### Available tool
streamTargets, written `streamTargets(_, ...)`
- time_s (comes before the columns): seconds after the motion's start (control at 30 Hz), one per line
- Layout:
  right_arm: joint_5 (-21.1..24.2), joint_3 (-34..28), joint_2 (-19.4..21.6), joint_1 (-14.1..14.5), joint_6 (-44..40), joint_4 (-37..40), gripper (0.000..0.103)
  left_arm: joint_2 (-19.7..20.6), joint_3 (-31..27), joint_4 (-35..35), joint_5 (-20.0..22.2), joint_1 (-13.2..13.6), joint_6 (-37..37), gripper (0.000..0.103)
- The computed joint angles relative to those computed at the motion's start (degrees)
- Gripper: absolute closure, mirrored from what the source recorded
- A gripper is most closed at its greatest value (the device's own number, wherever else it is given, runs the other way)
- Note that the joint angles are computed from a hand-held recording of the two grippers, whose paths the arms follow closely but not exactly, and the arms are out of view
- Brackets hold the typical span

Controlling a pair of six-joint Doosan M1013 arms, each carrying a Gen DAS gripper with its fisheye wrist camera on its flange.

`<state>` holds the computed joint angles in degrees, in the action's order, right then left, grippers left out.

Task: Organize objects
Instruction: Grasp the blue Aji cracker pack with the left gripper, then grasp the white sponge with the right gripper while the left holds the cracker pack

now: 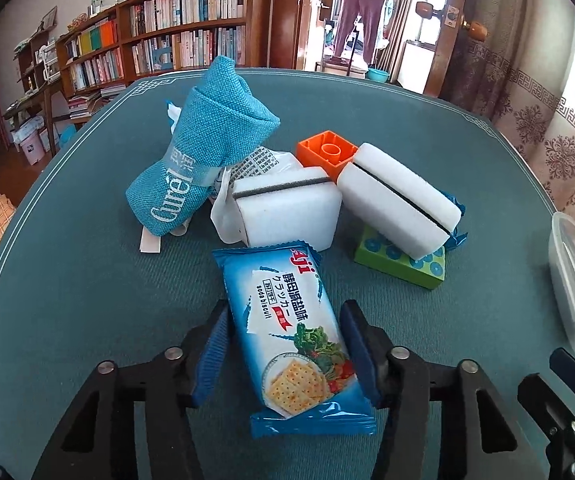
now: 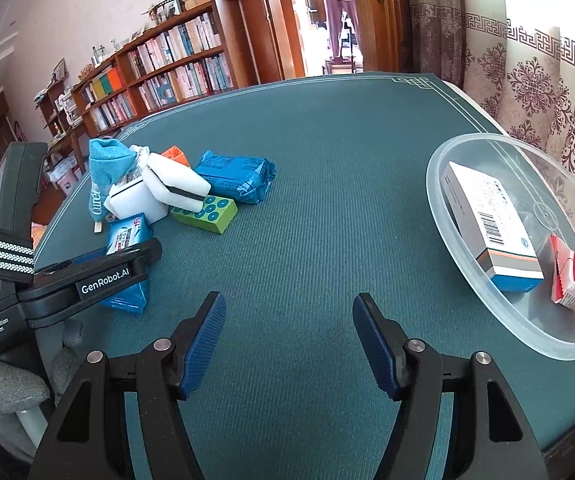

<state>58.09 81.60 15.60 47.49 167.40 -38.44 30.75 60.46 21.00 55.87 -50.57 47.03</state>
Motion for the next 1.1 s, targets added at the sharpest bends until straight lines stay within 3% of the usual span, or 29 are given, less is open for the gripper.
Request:
streamTargets(0.1, -1.9, -0.6, 0.2, -0.3, -1.5, 0.2, 0.036, -1.1, 1.6, -1.1, -1.6, 0.5, 0.2, 0.060)
streamTargets(0.27, -9.2, -0.5, -0.1, -2.0, -3.5, 3.0, 0.036, -3.1, 4.8, 6.4, -3.4, -0.4, -4.4, 0.060)
streamTargets(0.4, -11.7, -2.2, 0.8, -2.7, -5.9, 2.8, 0.036, -4.5, 6.7, 10.6, -5.1, -0.8, -6.7, 0.060)
streamTargets(0.5, -12.2, -4.6, 2.3, -3.1, -9.4, 3.2, 0.035, -4.8, 7.0, 11.4, -5.3, -0.6, -7.7, 0.060)
streamTargets(0.87, -7.2, -12.6, 8.8, -3.6, -25.9, 3.6, 0.037, -5.3, 7.5, 9.8, -5.9, 0.4, -8.8, 0.060)
streamTargets(0.93, -6.4, -13.6, 9.7, -4.0, -27.7, 4.8, 0.045, -5.3, 7.5, 9.6, -5.9, 0.4, -8.7, 0.060)
streamTargets(1.0, -5.8, -14.3, 10.3, -4.5, -29.0, 6.7, 0.060, -5.3, 7.5, 9.3, -6.0, 0.5, -8.5, 0.060)
streamTargets(1.1, -6.8, -13.8, 10.1, -5.1, -28.2, 8.9, 0.068, -5.3, 7.5, 8.3, -6.0, 0.7, -8.1, 0.060)
